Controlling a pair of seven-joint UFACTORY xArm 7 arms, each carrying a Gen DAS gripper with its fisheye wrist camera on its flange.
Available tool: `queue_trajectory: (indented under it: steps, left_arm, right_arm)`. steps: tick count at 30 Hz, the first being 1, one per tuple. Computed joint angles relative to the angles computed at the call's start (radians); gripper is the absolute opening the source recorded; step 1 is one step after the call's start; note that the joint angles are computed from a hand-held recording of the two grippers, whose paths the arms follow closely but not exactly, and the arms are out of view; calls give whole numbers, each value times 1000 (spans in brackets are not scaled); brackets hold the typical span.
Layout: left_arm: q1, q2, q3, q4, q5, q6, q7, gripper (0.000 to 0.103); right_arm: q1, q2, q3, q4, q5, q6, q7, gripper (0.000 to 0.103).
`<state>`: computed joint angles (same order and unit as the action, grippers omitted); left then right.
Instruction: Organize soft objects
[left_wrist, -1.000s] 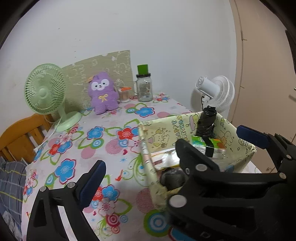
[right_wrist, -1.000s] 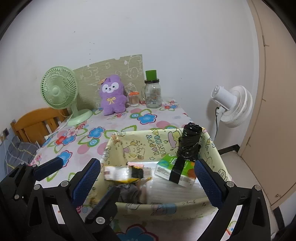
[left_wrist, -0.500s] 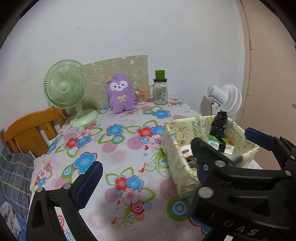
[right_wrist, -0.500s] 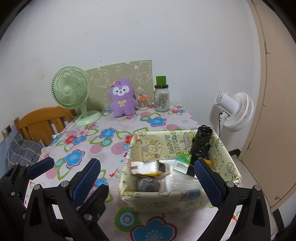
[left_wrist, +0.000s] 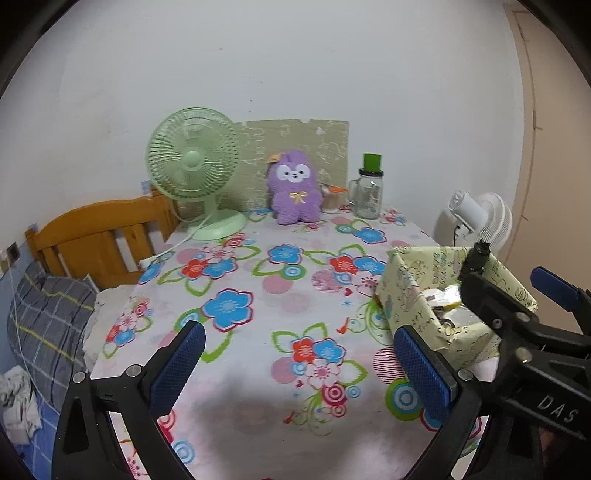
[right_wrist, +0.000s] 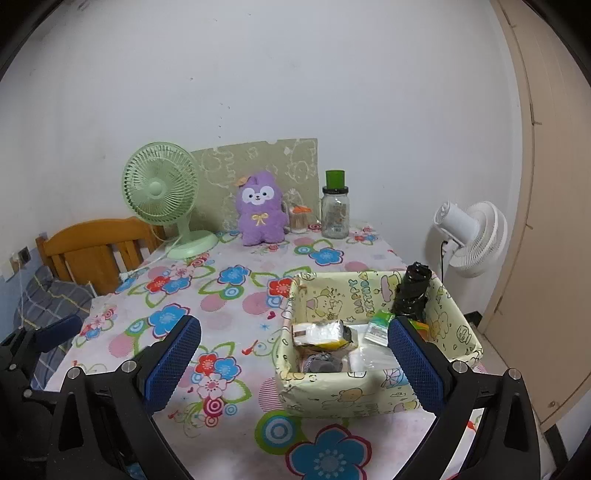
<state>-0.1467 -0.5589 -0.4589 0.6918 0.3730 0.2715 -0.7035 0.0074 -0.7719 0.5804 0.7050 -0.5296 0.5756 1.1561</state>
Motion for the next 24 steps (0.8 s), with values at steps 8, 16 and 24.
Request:
queue_trajectory:
  steps: [8, 16, 24]
  left_arm:
    - [-12, -96, 25, -41, -25, 30, 4, 103]
    - [4, -166, 20, -65, -47, 27, 7, 103]
    - [2, -221, 21, -79, -78, 27, 19, 103]
  right_arm:
    - [13, -43, 15, 8, -1, 16, -2, 102]
    - [-1, -112, 37, 10, 11, 58, -4, 102]
    - [10, -157, 31, 4, 38, 99, -43, 103]
